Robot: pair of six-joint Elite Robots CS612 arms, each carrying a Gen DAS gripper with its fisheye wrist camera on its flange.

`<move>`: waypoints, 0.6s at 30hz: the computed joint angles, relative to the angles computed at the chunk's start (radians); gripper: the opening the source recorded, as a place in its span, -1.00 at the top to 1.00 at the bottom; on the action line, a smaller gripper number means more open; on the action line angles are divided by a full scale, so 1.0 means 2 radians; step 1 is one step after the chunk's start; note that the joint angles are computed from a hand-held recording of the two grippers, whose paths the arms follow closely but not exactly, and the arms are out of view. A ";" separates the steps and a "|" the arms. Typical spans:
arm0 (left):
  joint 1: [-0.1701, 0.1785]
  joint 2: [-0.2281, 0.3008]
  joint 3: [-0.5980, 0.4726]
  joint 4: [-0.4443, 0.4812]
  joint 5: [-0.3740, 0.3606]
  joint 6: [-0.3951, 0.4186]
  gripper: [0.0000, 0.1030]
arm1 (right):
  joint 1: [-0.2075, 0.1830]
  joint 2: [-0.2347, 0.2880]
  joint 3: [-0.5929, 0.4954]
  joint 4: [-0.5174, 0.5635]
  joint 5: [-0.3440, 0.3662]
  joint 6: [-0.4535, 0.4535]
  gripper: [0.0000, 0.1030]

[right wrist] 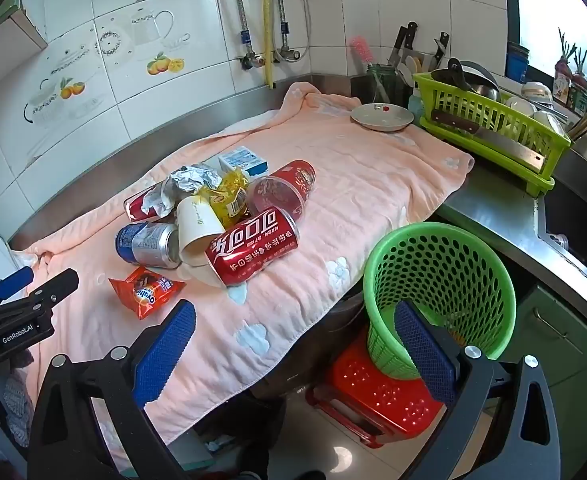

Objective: Collect trash

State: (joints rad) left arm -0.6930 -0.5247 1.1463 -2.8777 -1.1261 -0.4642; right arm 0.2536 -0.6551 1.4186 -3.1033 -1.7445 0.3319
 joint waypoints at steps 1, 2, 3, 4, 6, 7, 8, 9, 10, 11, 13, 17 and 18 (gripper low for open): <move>0.000 0.000 0.000 -0.001 0.002 0.001 -0.90 | 0.000 0.000 0.000 0.000 0.000 -0.001 -0.87; 0.000 0.000 0.000 -0.001 0.003 0.001 -0.90 | -0.001 0.000 0.000 0.000 0.003 0.001 -0.87; 0.000 0.000 0.001 -0.003 0.003 0.003 -0.90 | -0.001 -0.001 0.001 0.000 0.004 0.003 -0.87; 0.000 0.000 0.003 -0.008 -0.002 0.003 -0.90 | -0.001 -0.001 0.001 0.000 0.005 0.002 -0.87; -0.001 0.000 0.002 -0.002 0.003 0.005 -0.89 | -0.001 -0.001 0.001 0.001 0.004 0.000 -0.87; -0.001 0.000 0.002 -0.001 0.003 0.005 -0.89 | -0.001 -0.002 0.001 0.002 0.005 0.000 -0.87; -0.002 0.000 0.002 0.001 0.005 0.004 -0.89 | -0.001 -0.002 0.001 0.001 0.005 0.000 -0.87; -0.002 0.000 0.002 0.002 0.005 0.004 -0.89 | -0.001 -0.002 0.001 0.000 0.005 -0.001 -0.87; -0.003 -0.001 0.002 0.001 0.005 0.004 -0.89 | -0.001 -0.001 0.003 -0.003 0.005 0.000 -0.87; -0.003 -0.001 0.002 0.001 0.006 0.004 -0.89 | -0.001 0.000 0.004 -0.006 0.006 0.000 -0.87; -0.002 -0.001 0.001 0.005 0.003 0.000 -0.89 | -0.001 -0.001 0.003 -0.003 0.004 0.000 -0.87; -0.002 0.000 -0.001 0.010 0.002 -0.002 -0.89 | -0.002 -0.002 0.005 -0.005 0.009 -0.003 -0.87; -0.002 0.000 -0.001 0.011 0.003 -0.004 -0.89 | -0.001 -0.002 0.006 -0.006 0.010 -0.004 -0.87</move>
State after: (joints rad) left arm -0.6962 -0.5254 1.1439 -2.8547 -1.1199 -0.4713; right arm 0.2508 -0.6586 1.4314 -3.1146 -1.7245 0.3249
